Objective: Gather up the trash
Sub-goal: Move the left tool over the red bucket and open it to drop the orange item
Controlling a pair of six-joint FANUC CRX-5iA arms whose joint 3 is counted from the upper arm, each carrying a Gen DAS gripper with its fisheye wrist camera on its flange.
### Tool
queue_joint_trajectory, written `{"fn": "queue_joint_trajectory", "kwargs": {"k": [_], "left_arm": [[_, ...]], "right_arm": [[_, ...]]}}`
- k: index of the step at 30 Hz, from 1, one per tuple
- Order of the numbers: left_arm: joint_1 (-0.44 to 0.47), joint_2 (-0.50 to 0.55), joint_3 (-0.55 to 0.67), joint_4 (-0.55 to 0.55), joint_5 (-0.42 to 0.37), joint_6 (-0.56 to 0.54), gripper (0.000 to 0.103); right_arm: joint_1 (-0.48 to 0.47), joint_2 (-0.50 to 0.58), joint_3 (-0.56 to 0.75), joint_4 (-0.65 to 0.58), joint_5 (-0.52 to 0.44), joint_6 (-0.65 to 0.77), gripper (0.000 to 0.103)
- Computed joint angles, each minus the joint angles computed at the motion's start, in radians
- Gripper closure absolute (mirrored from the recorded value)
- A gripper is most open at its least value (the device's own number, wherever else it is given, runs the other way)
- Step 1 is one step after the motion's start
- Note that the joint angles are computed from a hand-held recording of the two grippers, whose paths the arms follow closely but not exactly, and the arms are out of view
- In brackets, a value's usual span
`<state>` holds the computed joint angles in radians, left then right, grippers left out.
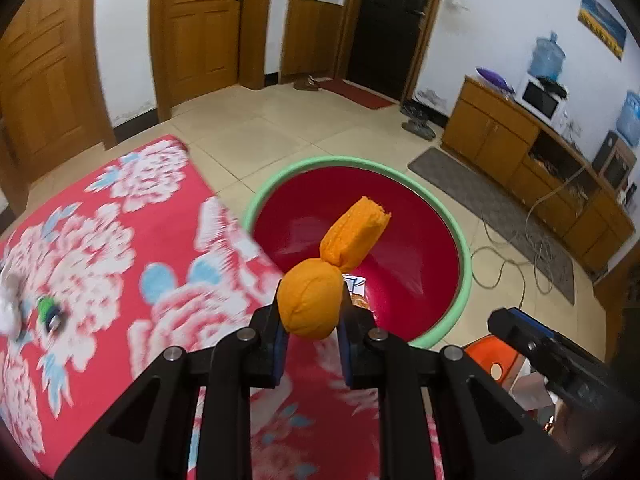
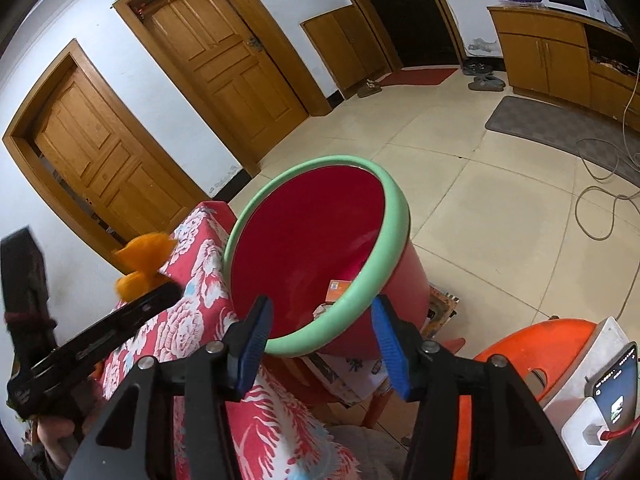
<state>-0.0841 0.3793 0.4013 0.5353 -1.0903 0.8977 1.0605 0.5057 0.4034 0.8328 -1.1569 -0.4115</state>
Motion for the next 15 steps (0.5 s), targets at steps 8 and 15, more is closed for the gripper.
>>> {"fn": "queue_joint_trajectory", "kwargs": {"k": [8,15], "left_arm": [[-0.041,0.027,0.041,-0.033,0.0,0.048,0.048],[-0.013,0.008,0.04,-0.064,0.015,0.106,0.04]], "right_arm": [[-0.004,-0.038,-0.067,0.014,0.029,-0.056,0.047],[0.003,-0.046,-0.082,0.031,0.034,-0.079,0.044]]}}
